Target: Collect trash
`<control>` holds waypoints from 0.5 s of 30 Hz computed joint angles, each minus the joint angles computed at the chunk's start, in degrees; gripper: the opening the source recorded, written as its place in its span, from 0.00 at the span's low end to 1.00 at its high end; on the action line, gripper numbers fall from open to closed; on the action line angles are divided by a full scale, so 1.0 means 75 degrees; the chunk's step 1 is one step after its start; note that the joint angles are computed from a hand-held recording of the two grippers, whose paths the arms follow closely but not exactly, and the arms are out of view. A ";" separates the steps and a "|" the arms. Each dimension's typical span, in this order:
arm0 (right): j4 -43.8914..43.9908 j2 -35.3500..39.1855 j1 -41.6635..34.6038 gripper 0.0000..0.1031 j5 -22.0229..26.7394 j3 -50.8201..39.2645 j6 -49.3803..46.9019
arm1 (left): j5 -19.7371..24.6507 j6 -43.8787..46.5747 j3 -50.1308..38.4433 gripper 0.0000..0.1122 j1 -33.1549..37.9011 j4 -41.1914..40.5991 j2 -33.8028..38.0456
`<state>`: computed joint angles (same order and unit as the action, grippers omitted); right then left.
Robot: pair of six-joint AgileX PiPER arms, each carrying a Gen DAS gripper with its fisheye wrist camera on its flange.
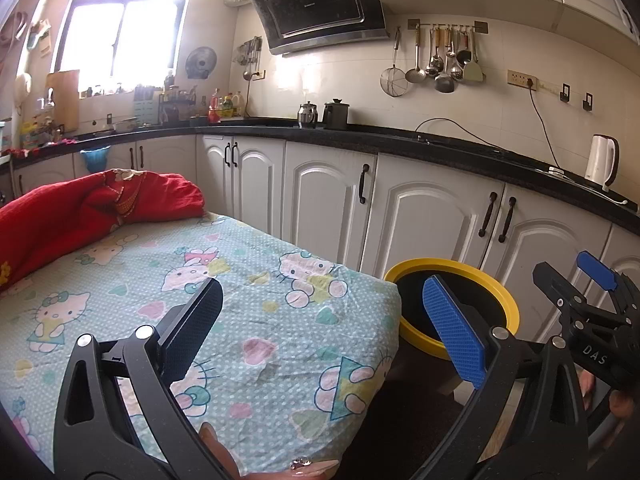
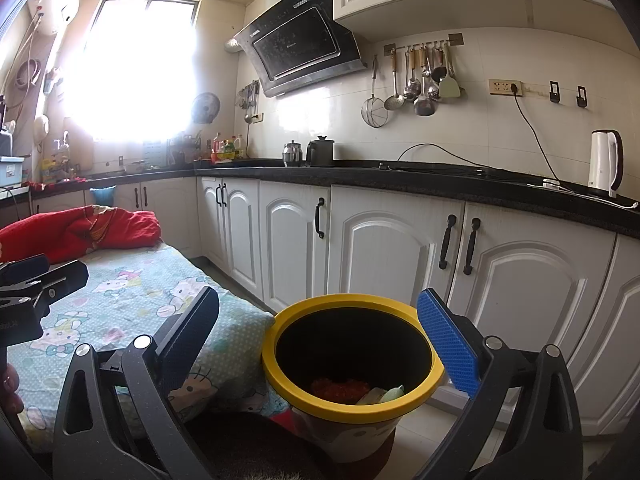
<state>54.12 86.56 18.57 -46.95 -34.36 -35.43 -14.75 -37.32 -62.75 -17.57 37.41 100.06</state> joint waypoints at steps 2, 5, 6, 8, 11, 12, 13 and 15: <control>-0.0001 -0.0002 0.0002 0.94 0.0002 0.0000 0.0005 | 0.0009 0.0005 -0.0002 0.82 0.0003 0.0006 0.0000; 0.0008 -0.0001 -0.0001 0.94 0.0026 -0.0010 -0.0010 | -0.0001 -0.0034 -0.0003 0.82 0.0008 0.0046 0.0000; -0.0007 0.0019 0.0010 0.94 0.0005 0.0005 0.0026 | 0.0000 0.0015 -0.0003 0.82 0.0004 0.0000 0.0001; 0.0009 0.0019 0.0017 0.94 -0.0001 0.0002 0.0009 | -0.0002 -0.0021 -0.0008 0.82 0.0004 0.0022 0.0004; 0.0005 0.0016 0.0020 0.94 -0.0001 0.0003 0.0019 | 0.0010 -0.0027 -0.0006 0.82 0.0008 0.0027 -0.0002; 0.0005 0.0016 0.0020 0.94 -0.0001 0.0003 0.0019 | 0.0004 -0.0076 -0.0014 0.82 0.0011 0.0085 0.0004; 0.0007 0.0015 0.0017 0.94 0.0004 0.0000 0.0013 | 0.0005 -0.0076 -0.0010 0.82 0.0014 0.0085 -0.0001; 0.0005 0.0010 0.0009 0.94 0.0011 0.0001 0.0010 | -0.0010 -0.0134 -0.0008 0.82 0.0023 0.0137 -0.0001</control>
